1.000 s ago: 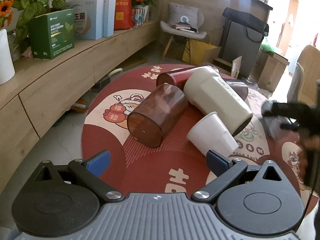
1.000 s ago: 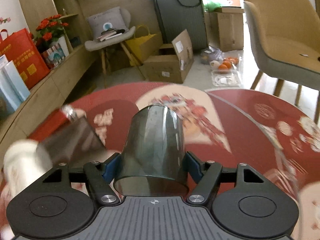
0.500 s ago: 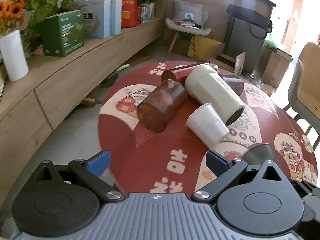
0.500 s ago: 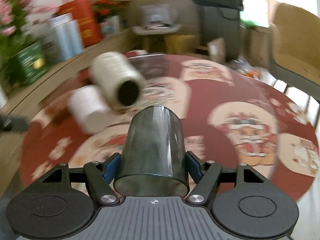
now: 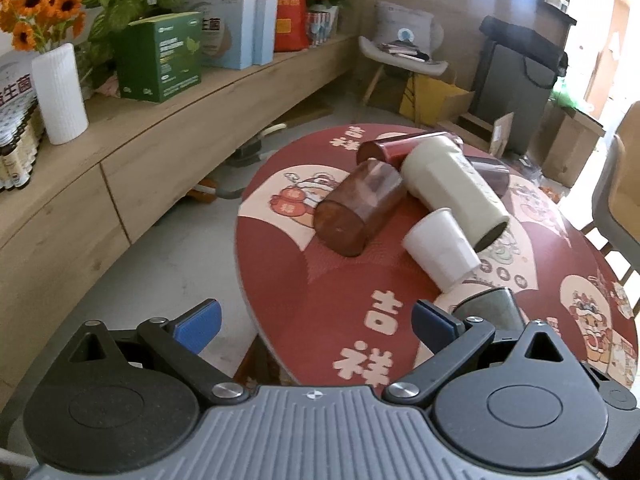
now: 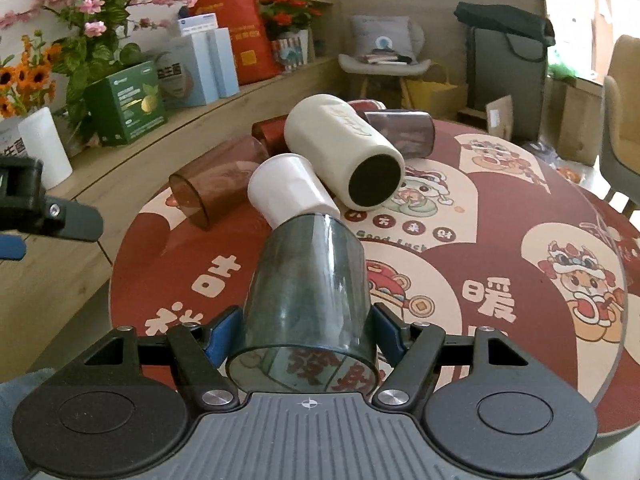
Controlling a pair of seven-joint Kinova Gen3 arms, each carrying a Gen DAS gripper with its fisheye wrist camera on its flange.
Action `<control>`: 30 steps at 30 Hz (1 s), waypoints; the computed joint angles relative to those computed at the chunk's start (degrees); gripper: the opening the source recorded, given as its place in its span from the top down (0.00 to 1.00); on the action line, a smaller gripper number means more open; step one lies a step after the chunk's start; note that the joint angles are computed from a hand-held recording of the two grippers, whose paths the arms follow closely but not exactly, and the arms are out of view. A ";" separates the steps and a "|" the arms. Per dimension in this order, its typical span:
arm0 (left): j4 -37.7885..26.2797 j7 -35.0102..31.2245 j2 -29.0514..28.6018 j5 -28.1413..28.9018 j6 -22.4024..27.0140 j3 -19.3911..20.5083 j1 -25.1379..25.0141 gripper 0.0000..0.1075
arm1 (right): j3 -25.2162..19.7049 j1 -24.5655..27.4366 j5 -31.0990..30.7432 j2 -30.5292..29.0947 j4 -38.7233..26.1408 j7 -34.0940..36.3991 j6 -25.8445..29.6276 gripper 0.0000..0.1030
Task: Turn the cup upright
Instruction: 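Lift the grey cup off the table with the right tool, then close the left tool on the grey cup while the right tool releases it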
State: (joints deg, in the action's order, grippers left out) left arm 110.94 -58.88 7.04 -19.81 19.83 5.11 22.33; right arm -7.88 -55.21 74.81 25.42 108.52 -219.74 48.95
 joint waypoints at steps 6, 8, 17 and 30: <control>-0.10 -1.19 0.36 1.25 -0.69 0.81 0.50 0.05 | -0.31 -1.13 1.43 0.15 0.82 1.17 2.71 0.19; -0.37 -1.38 0.51 1.68 -0.51 0.92 0.79 0.05 | -0.68 -1.01 1.40 -0.01 0.98 1.81 2.85 0.15; -1.59 -3.07 1.32 3.76 -0.40 1.74 2.07 0.05 | -2.01 -0.64 3.06 -1.51 4.24 -0.62 3.47 0.13; -3.54 -3.68 3.03 3.86 -0.02 1.82 6.08 0.05 | -6.46 -2.69 8.52 -6.66 12.13 -7.14 8.99 0.03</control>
